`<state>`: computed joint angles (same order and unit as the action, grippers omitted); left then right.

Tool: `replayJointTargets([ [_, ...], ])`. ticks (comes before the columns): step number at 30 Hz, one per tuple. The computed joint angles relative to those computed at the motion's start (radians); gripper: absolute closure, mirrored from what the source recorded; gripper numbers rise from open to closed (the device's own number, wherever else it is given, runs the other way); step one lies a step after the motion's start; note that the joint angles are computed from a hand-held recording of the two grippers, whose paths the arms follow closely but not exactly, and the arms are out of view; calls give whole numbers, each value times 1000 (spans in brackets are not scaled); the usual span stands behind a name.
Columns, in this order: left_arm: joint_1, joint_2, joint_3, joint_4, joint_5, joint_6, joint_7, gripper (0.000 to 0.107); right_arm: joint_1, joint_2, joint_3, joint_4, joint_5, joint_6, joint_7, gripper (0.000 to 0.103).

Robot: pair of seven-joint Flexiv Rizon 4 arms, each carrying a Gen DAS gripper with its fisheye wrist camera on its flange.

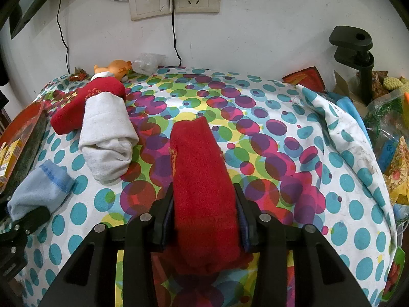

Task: Organize objects
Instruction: 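Carry the light blue sock with the left gripper over the red tray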

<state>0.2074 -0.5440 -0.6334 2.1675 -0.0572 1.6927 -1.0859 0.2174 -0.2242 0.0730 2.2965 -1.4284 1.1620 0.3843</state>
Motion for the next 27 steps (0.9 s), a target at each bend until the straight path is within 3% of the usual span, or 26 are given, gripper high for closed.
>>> replayJointTargets([
  [6, 126, 39, -109, 53, 28, 2, 29, 78, -1, 2, 0, 2, -1, 1, 0, 64],
  [11, 177, 75, -123, 71, 32, 5, 32, 78, 1, -1, 0, -1, 1, -1, 0, 64],
  [13, 246, 73, -180, 79, 23, -9, 36, 78, 0, -1, 0, -1, 0, 0, 0, 64],
  [27, 380, 121, -206, 67, -57, -58, 24, 77, 1, -1, 0, 0, 2, -2, 0, 64],
])
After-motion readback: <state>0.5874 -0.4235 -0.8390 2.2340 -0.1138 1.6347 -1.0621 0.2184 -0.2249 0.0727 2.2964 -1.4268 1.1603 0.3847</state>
